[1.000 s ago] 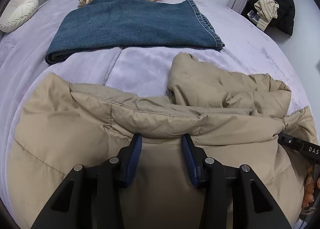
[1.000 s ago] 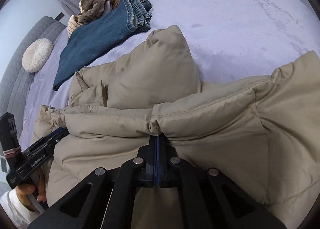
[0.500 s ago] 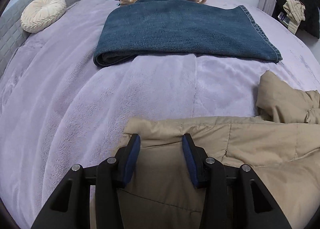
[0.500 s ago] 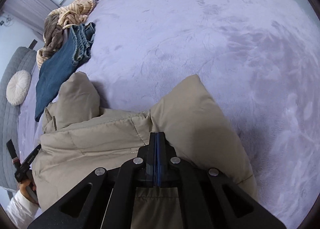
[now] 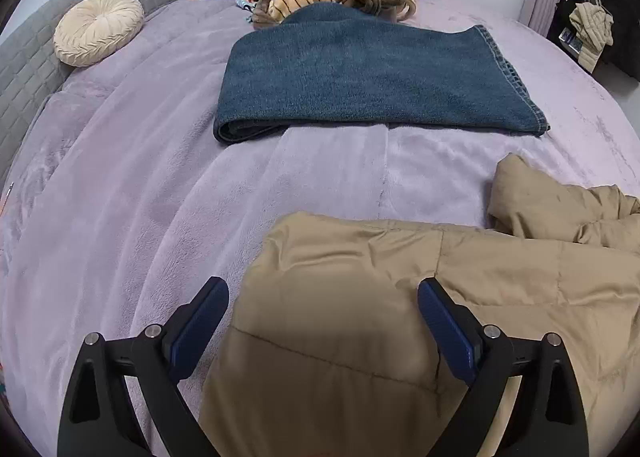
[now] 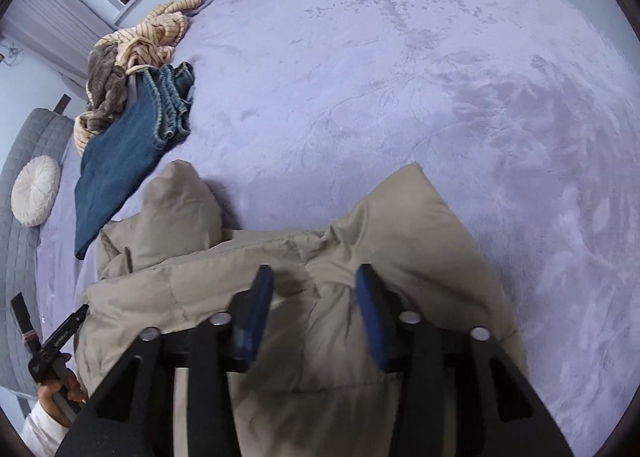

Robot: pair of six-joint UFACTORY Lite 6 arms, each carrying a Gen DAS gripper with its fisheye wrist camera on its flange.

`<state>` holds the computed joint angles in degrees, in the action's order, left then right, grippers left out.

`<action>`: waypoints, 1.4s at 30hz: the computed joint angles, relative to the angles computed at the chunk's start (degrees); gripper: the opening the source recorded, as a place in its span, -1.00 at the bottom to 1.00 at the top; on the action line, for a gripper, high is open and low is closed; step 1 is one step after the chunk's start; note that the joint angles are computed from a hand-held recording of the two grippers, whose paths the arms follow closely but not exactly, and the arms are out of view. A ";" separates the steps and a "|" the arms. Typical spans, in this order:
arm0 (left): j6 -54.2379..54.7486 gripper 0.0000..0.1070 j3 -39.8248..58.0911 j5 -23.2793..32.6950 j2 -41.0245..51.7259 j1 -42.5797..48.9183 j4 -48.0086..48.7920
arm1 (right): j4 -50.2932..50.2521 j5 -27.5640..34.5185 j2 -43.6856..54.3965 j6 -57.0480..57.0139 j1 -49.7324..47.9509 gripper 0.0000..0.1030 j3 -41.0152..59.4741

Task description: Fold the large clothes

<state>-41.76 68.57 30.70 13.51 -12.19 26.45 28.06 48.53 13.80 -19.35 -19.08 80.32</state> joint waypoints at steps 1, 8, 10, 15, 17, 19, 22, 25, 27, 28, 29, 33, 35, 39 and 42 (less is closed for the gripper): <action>0.26 0.80 -0.72 0.59 -1.15 -0.21 -0.39 | -0.31 -0.08 -1.98 0.38 0.24 0.20 -1.27; -1.40 0.93 -5.47 5.39 -8.16 -3.18 -0.81 | 0.52 2.90 -13.35 0.96 -1.42 0.36 -9.45; -1.09 0.93 -7.23 6.38 -10.61 -4.19 -1.79 | 2.04 5.16 -16.59 0.05 -3.11 0.46 -11.55; 1.07 0.93 -11.07 9.99 -18.09 -6.33 -5.81 | 2.79 10.15 -23.78 -1.11 -6.30 0.55 -15.74; 2.89 0.93 -13.08 11.47 -22.04 -6.47 -9.29 | 3.36 12.89 -26.94 -1.63 -8.35 0.57 -17.67; 3.89 0.93 -16.21 13.46 -27.12 -6.95 -12.54 | 4.19 15.97 -30.53 -2.57 -10.87 0.59 -20.07; 0.14 0.93 -21.69 17.92 -35.13 -9.91 -12.67 | 5.08 21.81 -36.82 -4.70 -16.66 0.62 -24.73; -3.27 0.93 -26.55 21.62 -41.97 -13.14 -13.07 | 5.48 28.55 -42.66 -7.44 -23.92 0.66 -29.70; -4.51 0.93 -29.83 23.41 -46.15 -14.69 -15.07 | 5.47 32.54 -45.64 -9.54 -28.84 0.66 -32.57; -4.57 0.93 -31.52 23.96 -48.17 -14.92 -16.86 | 5.18 34.53 -47.12 -10.90 -31.83 0.66 -34.21; -4.37 0.93 -32.61 24.03 -49.19 -14.76 -18.39 | 4.90 35.89 -48.29 -11.99 -34.06 0.66 -35.59; -3.42 0.93 -38.33 23.14 -55.59 -12.28 -25.20 | 3.70 38.46 -50.48 -14.91 -40.96 0.66 -40.60; -3.87 0.93 -40.72 22.40 -57.93 -11.12 -26.24 | 3.49 37.67 -49.94 -15.43 -42.31 0.66 -42.39; 3.56 0.93 -44.95 20.27 -60.56 -4.18 -33.53 | 5.41 35.29 -48.38 -16.64 -46.21 0.67 -46.09; 9.09 0.93 -47.54 19.38 -61.91 0.24 -38.08 | 7.35 33.52 -46.07 -16.58 -47.82 1.00 -47.83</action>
<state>-32.67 21.03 50.08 -48.40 -11.95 -11.63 35.41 82.05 -32.27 -35.93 -66.90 32.49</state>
